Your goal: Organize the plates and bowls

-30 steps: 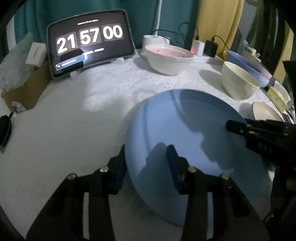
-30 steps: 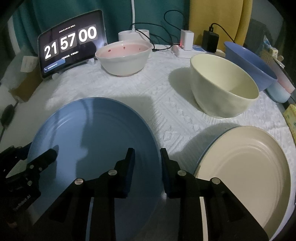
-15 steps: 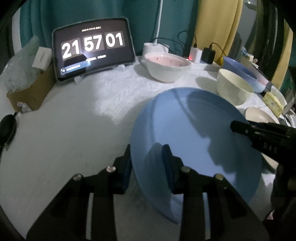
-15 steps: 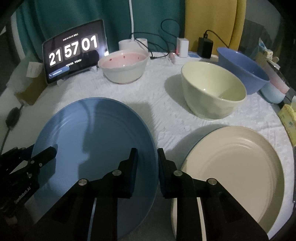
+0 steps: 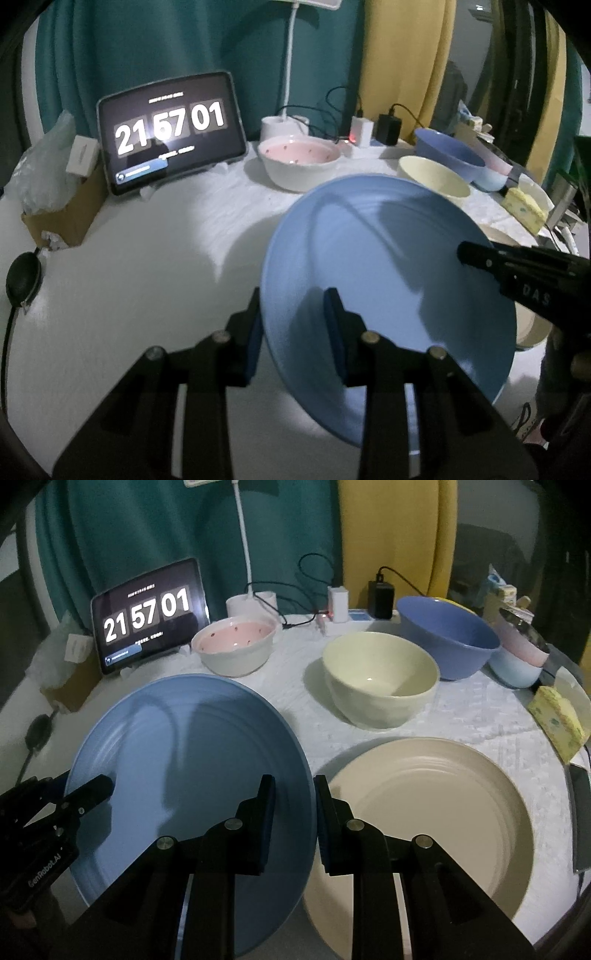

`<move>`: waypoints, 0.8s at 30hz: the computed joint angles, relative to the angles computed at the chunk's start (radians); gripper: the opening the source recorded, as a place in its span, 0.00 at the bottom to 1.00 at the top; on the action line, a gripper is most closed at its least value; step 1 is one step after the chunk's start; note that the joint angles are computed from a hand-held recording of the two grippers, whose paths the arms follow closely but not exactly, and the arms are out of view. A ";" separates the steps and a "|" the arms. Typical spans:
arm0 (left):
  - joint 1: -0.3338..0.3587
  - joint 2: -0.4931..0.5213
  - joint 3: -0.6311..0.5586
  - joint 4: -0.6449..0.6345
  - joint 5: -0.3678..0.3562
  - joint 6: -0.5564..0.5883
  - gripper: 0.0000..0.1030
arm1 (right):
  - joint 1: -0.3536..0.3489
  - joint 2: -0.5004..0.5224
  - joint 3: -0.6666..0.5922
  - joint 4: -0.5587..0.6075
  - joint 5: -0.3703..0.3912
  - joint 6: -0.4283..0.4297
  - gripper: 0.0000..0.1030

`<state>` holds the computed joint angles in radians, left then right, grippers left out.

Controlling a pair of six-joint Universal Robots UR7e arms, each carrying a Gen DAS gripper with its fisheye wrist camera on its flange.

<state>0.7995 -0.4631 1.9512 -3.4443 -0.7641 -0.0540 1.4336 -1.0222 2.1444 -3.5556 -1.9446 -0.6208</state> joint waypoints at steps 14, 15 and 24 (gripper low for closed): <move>-0.076 0.033 -0.030 0.059 0.009 -0.023 0.31 | -0.072 -0.113 0.080 -0.021 0.074 0.004 0.22; -0.081 0.037 -0.031 0.061 0.010 -0.024 0.31 | -0.079 -0.120 0.085 -0.020 0.081 0.004 0.22; -0.119 0.082 -0.082 0.131 0.004 -0.046 0.31 | -0.150 -0.191 0.112 -0.002 0.135 0.010 0.22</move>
